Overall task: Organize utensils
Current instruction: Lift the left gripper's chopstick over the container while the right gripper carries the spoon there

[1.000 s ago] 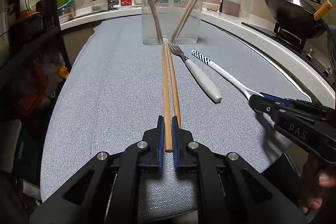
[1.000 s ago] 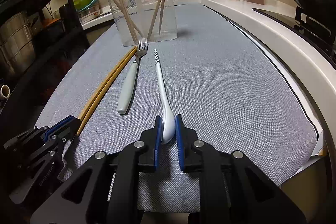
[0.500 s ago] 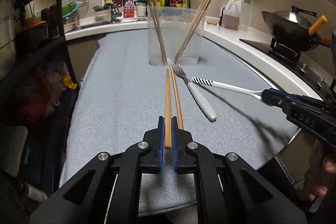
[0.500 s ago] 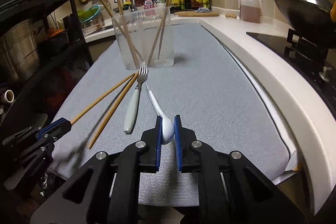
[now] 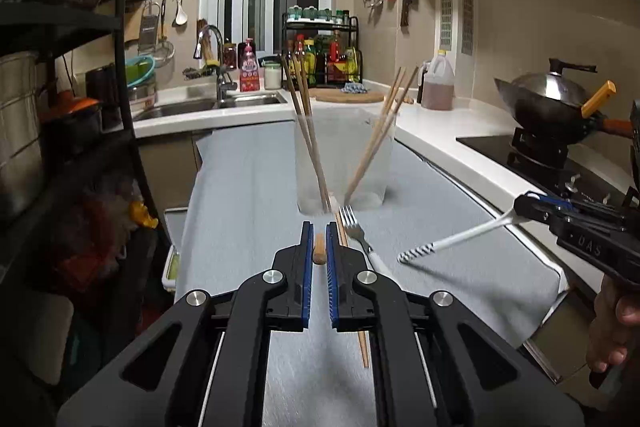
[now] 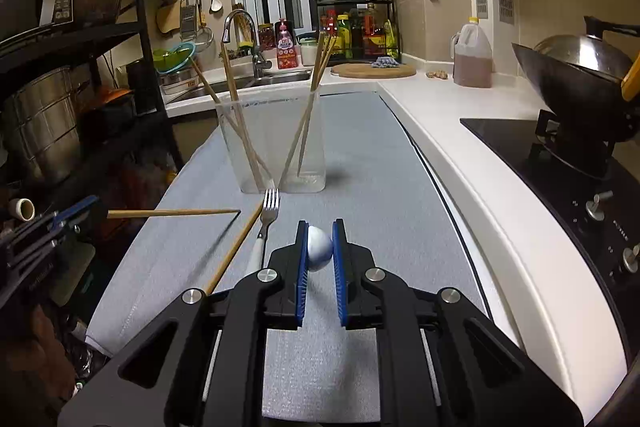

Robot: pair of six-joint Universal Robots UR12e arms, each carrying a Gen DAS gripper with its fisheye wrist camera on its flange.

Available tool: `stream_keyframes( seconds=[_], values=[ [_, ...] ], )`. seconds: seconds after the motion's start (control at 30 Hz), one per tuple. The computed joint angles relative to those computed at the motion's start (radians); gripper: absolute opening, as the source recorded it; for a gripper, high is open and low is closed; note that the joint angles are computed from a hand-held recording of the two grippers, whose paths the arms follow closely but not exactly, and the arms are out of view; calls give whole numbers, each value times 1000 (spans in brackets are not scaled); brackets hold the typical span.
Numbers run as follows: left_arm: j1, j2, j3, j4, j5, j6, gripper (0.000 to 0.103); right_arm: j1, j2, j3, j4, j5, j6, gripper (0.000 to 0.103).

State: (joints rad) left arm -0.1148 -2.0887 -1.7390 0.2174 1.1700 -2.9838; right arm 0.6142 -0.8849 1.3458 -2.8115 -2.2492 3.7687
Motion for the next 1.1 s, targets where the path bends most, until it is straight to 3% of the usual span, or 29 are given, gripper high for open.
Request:
stream_keyframes(
  seconds=[0.3,0.53,0.8,1.1],
  values=[
    [4,-15,118,-73,-36,-43,6,-22,12,-62,5,48,-91,12],
    [-7,-17,195,-173,-11,-33,6,-36,18,-106,26,64,-137,12],
    [-19,-15,237,-269,31,-4,6,-52,21,-141,78,96,-155,12],
    [-15,-22,266,-323,5,-5,6,-67,24,-185,144,149,-179,12]
  ],
)
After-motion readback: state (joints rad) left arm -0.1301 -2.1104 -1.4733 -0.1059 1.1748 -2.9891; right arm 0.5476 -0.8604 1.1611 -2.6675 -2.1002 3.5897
